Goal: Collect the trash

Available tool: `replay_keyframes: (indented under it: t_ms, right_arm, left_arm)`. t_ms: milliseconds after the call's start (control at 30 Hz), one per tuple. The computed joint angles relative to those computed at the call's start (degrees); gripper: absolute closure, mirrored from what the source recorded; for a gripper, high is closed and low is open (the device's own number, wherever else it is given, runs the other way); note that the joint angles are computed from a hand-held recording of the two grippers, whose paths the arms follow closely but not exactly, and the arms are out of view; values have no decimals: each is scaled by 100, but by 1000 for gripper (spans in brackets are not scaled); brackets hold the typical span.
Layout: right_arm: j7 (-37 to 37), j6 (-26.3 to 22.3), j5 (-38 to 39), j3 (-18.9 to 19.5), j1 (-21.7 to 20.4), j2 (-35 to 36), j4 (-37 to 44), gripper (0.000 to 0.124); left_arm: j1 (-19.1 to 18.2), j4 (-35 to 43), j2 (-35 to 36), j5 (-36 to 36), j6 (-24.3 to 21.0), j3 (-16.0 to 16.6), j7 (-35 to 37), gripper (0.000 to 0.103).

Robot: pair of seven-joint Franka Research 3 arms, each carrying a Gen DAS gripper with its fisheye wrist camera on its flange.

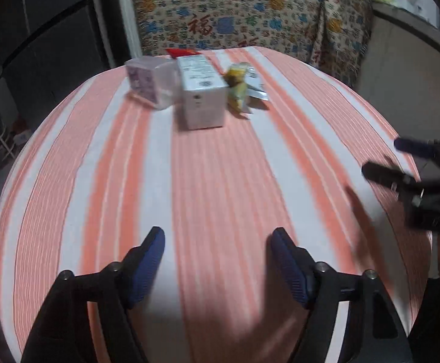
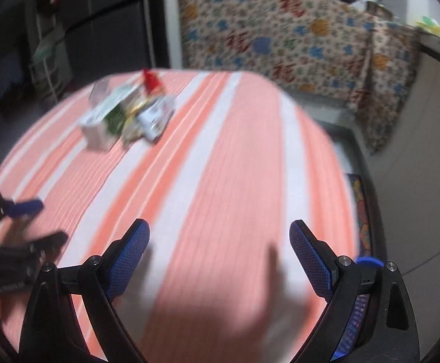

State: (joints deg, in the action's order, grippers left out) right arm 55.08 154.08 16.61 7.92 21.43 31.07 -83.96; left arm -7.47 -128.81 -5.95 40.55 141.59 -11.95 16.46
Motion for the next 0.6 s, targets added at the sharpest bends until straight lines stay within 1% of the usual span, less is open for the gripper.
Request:
replay_keyframes:
  t_ms: [67,133,200,233,333,367,433,533,567,600]
  right_arm:
    - [160,41,-223,-144,183,38,-27,30]
    - [309,-13,-345,-205,261,147,75,30]
    - [370,-68,-375,-192,251,249,157,29]
    - [343,38,-345,-146,229,228,82,29]
    - [234,139,-371,-86,220,209,15,28]
    - [212,145,-357,-67,211,211,9,28]
    - [228,46,-349,-69,209,267,142,28]
    - [216,-11,-302,-48,188,264,153,28]
    - [215,-15,-294,-47,188,258,146,28]
    - [212,-17,-288,-46,189,254,141,28]
  left_arm:
    - [38,-94,-100,-32,102,52,27,27]
    - [107,-76,-116,-27,230,99,74,27]
    - [169,77,-57,83,338,105,90,27]
    - [222,245,31,196,383,129,132,27]
    - [273,921,492,340,239,183,323,27]
    - [280,1096,639,314,200,228,439,27]
    - [265,1632,1069,144,-132,308,723,27]
    - [235,2024,1413,-29,-243,435,918,27]
    - [199,2056,1453,8,-258,466,905,29]
    - [155,2107,1501,112,-287,497,874,38]
